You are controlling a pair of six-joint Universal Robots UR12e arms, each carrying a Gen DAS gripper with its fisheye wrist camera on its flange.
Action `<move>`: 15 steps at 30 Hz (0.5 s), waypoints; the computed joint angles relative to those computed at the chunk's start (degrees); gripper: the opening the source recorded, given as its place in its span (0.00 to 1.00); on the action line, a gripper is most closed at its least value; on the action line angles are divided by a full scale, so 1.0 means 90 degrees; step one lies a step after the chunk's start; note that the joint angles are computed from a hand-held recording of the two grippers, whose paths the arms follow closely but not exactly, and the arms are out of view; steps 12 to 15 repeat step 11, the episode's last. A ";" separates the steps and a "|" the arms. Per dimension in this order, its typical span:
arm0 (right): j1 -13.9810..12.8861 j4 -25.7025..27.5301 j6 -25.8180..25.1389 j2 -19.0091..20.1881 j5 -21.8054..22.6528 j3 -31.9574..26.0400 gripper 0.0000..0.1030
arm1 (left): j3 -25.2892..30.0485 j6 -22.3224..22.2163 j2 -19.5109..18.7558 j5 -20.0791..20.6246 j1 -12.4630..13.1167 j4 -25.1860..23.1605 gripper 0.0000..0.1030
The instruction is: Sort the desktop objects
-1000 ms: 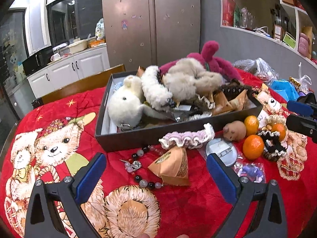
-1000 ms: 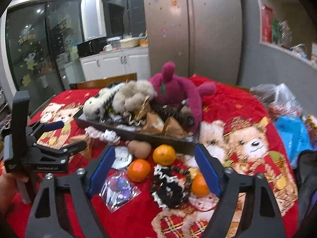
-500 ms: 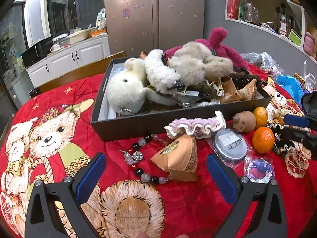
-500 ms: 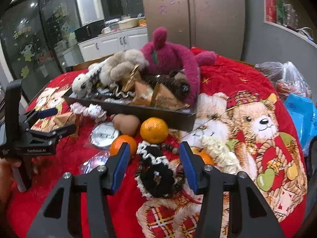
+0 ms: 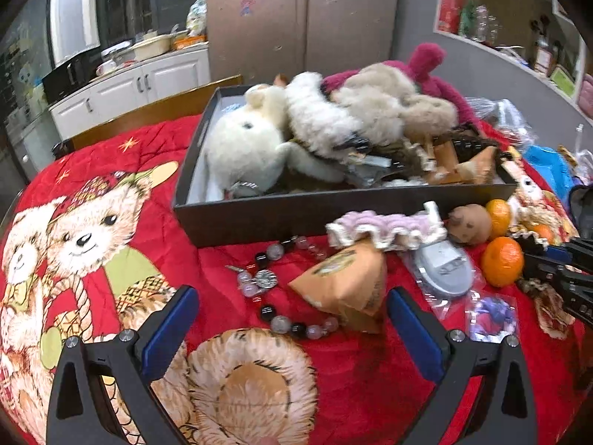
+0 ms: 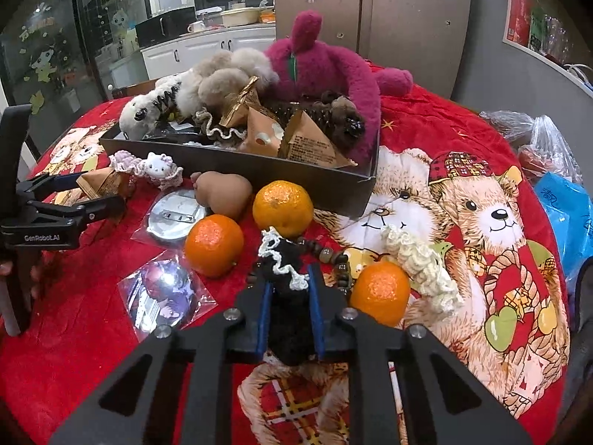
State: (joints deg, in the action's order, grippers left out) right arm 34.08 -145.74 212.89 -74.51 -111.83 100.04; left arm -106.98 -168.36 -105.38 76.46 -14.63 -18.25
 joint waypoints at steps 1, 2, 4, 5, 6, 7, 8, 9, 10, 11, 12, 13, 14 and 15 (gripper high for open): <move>0.0007 0.0057 0.0002 0.0013 -0.0016 -0.0021 0.18 | -0.0015 0.0037 0.0009 -0.0076 0.0010 0.0041 1.00; 0.0014 0.0105 -0.0002 0.0029 -0.0033 -0.0042 0.18 | -0.0044 0.0075 0.0022 -0.0144 0.0016 0.0119 1.00; 0.0024 0.0184 0.0031 0.0054 -0.0059 -0.0078 0.19 | -0.0073 0.0103 0.0034 -0.0128 -0.0006 0.0217 1.00; 0.0029 0.0185 0.0042 0.0059 -0.0071 -0.0080 0.19 | -0.0083 0.0134 0.0037 -0.0159 -0.0003 0.0236 1.00; 0.0028 0.0188 0.0060 0.0057 -0.0060 -0.0082 0.19 | -0.0089 0.0149 0.0039 -0.0194 0.0004 0.0256 1.00; 0.0024 0.0182 0.0073 0.0051 -0.0042 -0.0075 0.19 | -0.0100 0.0159 0.0043 -0.0244 0.0011 0.0285 0.99; 0.0014 0.0158 0.0083 0.0042 -0.0012 -0.0060 0.19 | -0.0110 0.0161 0.0047 -0.0310 0.0022 0.0311 0.97; 0.0008 0.0134 0.0097 0.0036 0.0016 -0.0049 0.19 | -0.0107 0.0171 0.0046 -0.0314 0.0023 0.0297 0.89; 0.0000 0.0107 0.0117 0.0031 0.0044 -0.0037 0.19 | -0.0090 0.0201 0.0044 -0.0268 0.0009 0.0229 0.80; -0.0006 0.0090 0.0138 0.0028 0.0065 -0.0029 0.19 | -0.0050 0.0269 0.0025 -0.0173 -0.0013 0.0088 0.75; -0.0006 0.0090 0.0138 0.0028 0.0065 -0.0029 0.19 | -0.0050 0.0269 0.0025 -0.0173 -0.0013 0.0088 0.75; -0.0006 0.0090 0.0138 0.0028 0.0065 -0.0029 0.19 | -0.0050 0.0269 0.0025 -0.0173 -0.0013 0.0088 0.75; -0.0006 0.0090 0.0138 0.0028 0.0065 -0.0029 0.19 | -0.0050 0.0269 0.0025 -0.0173 -0.0013 0.0088 0.75; -0.0006 0.0090 0.0138 0.0028 0.0065 -0.0029 0.19 | -0.0050 0.0269 0.0025 -0.0173 -0.0013 0.0088 0.75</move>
